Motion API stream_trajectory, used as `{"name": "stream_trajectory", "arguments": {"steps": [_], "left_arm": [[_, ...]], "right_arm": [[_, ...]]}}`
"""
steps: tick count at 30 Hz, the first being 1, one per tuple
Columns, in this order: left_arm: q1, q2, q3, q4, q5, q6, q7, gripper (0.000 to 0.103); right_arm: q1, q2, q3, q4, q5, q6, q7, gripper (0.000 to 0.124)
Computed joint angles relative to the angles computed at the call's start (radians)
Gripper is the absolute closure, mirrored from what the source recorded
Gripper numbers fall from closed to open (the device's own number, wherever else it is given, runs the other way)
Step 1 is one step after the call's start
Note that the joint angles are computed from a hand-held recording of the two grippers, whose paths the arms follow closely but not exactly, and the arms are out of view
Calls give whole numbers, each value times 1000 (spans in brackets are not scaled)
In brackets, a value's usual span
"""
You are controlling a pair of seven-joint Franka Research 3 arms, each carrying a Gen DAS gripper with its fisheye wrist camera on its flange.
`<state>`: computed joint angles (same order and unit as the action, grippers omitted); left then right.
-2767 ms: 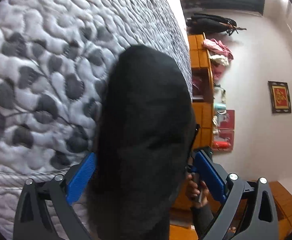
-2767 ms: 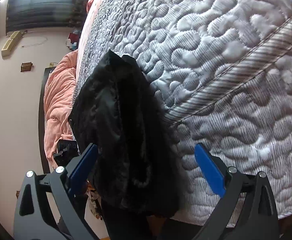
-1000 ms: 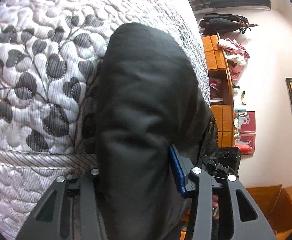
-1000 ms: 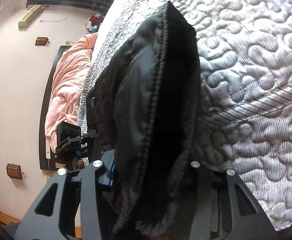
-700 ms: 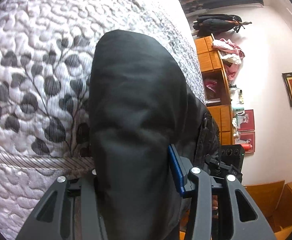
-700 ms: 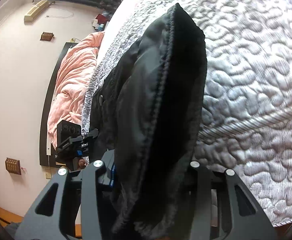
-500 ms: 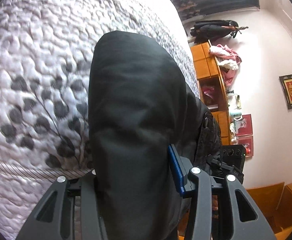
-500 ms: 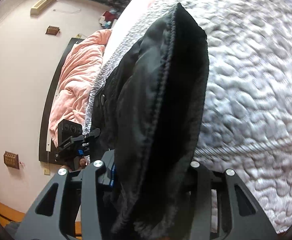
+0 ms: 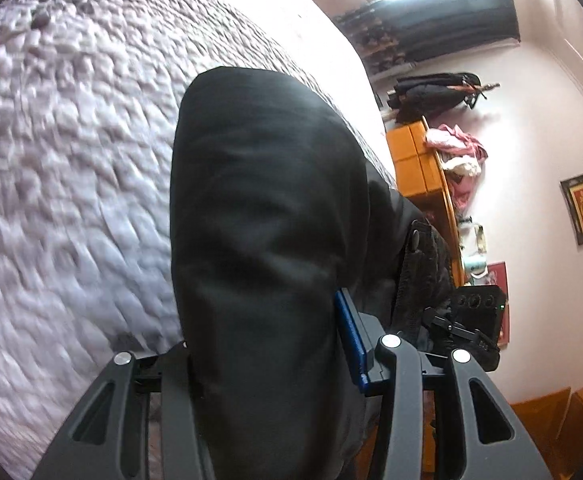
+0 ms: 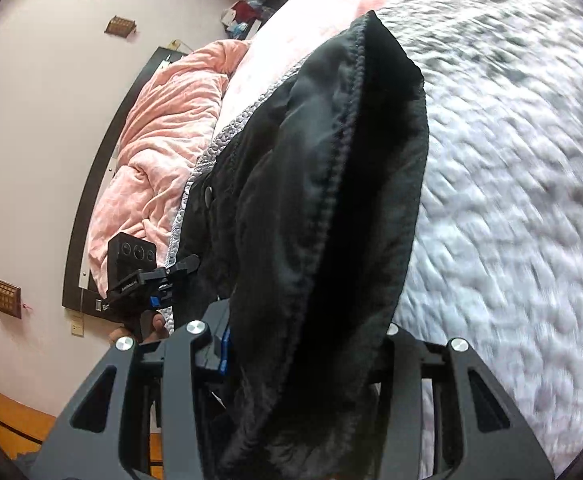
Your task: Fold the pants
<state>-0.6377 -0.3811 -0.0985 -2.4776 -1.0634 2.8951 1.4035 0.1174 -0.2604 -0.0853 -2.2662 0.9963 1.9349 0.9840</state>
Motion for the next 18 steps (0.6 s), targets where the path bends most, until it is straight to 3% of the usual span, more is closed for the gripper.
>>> {"name": "stream_trajectory", "arguments": {"steps": [3, 8, 12, 15, 18], "left_arm": [[34, 21, 47, 11, -6, -39, 48, 58], [116, 56, 76, 16, -51, -107, 137, 58], [169, 82, 73, 4, -116, -143, 204, 58], [185, 94, 75, -7, -250, -154, 321, 57], [206, 100, 42, -15, -326, -140, 374, 50]], "right_arm": [[20, 89, 26, 81, 4, 21, 10, 82], [46, 249, 75, 220, -6, 57, 31, 82], [52, 332, 104, 269, -20, 85, 55, 82], [39, 361, 109, 272, -5, 83, 62, 78], [30, 381, 113, 268, -28, 93, 78, 66]]}}
